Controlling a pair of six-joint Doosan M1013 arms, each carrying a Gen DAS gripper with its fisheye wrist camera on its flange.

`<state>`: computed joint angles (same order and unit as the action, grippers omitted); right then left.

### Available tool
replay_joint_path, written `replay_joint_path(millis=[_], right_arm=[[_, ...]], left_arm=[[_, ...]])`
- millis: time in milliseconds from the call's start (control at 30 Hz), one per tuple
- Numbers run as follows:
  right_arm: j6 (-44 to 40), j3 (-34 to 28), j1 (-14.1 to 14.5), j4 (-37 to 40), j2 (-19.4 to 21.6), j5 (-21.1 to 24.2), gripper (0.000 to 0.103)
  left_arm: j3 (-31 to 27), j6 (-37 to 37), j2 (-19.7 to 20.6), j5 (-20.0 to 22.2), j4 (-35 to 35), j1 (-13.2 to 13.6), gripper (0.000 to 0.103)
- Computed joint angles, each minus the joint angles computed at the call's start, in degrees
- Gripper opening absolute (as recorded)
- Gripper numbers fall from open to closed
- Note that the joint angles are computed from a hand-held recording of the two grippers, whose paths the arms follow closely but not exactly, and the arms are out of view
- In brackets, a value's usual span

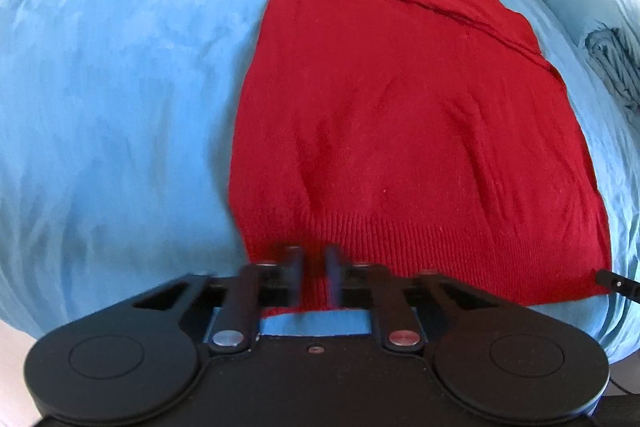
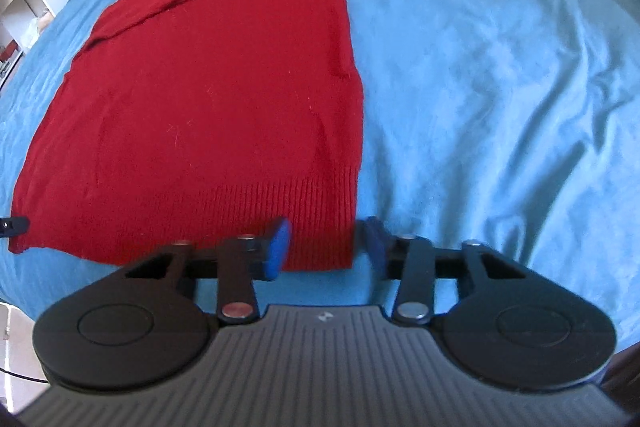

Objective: Fold small clothes
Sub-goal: 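Lift the hem with both tools and fold it over toward the collar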

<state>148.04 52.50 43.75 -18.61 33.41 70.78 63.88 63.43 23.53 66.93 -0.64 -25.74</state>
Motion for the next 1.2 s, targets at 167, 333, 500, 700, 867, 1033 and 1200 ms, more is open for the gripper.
replay_joint_path(millis=[167, 333, 500, 700, 867, 1033, 1200], right_arm=[[-2.45, -2.27, -0.42, 1.11, 1.09, 1.55, 0.021], [-3.18, -4.16, -0.76, 1.77, 2.11, 3.12, 0.021], [-4.44, -5.34, -0.95, 2.12, 2.85, 4.34, 0.024], [-4.64, -6.38, -1.02, 2.56, 3.49, 5.28, 0.024], [-3.31, -4.76, -1.69, 3.93, 3.01, 4.01, 0.025], [-4.44, -5.43, -2.21, 4.47, 3.05, 3.73, 0.02], [-4.23, -7.43, -2.92, 3.65, 2.23, 1.95, 0.019]], left_arm=[[-0.86, -0.54, 0.11, 1.18, 1.1, -0.18, 0.004], [-0.92, -5.35, -0.57, 2.1, 8.04, -1.47, 0.029], [-0.6, -5.87, -0.23, 3.63, 9.7, -1.47, 0.048], [0.18, -6.39, -0.41, 2.55, 7.35, -0.92, 0.045], [-1.09, -3.92, 0.78, 3.36, 4.85, -0.49, 0.018], [-3.02, -2.33, 1.03, 5.01, 3.55, -0.29, 0.004], [-7.2, -5.09, 1.1, 3.27, 3.94, 0.38, 0.004]])
